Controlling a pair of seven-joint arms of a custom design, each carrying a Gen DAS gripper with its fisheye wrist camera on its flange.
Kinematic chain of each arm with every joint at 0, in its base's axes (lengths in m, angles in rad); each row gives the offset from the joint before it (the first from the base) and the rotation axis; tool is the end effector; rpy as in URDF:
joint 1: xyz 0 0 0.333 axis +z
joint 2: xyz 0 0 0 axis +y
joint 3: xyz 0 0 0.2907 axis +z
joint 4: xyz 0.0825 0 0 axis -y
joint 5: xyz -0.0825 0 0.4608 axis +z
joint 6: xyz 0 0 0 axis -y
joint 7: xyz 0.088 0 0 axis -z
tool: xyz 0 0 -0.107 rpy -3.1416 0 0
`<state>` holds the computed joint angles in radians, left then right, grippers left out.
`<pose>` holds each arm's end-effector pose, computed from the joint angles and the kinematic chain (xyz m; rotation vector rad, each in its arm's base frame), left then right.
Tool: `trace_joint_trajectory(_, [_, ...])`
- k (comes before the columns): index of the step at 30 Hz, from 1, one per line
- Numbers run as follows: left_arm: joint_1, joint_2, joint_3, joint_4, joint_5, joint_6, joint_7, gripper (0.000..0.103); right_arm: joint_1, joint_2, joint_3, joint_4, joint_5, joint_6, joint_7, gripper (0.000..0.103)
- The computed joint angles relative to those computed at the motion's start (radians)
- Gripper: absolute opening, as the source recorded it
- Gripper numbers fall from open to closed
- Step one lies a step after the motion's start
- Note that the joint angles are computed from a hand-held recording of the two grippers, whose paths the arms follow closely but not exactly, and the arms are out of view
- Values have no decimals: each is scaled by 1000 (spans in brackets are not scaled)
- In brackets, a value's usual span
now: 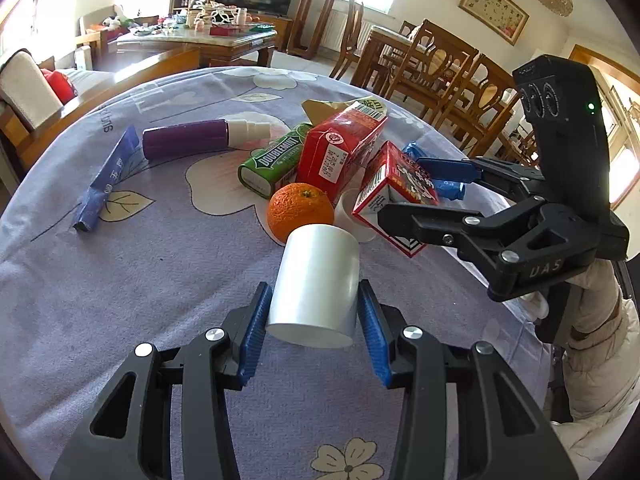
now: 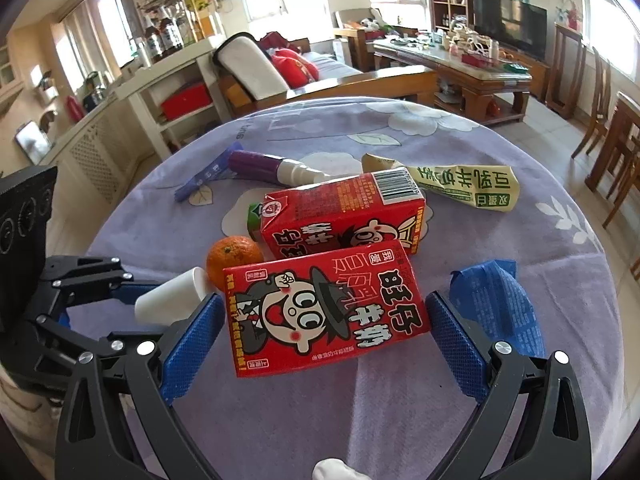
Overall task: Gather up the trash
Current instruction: 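Grasp the white cup with the left gripper while the right grasps the red drink box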
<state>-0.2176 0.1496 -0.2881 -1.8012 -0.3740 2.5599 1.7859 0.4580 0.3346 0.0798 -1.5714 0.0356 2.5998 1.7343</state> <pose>0.6326 -0.3346 0.4795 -1.5225 2.4393 -1.0219 0.6668 0.3884 0.4815 -2.0156 1.4302 -0.3163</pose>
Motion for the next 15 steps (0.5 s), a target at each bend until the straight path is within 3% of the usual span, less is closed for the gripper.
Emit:
trace_joint_trajectory(3, [2, 0, -3, 2, -21, -2, 7, 40, 6, -3, -5, -2, -13, 4, 11, 89])
trace_joint_trajectory(15, [-3, -44, -10, -42, -116, 55, 77, 40, 1, -153, -8, -178, -62, 116, 120, 89])
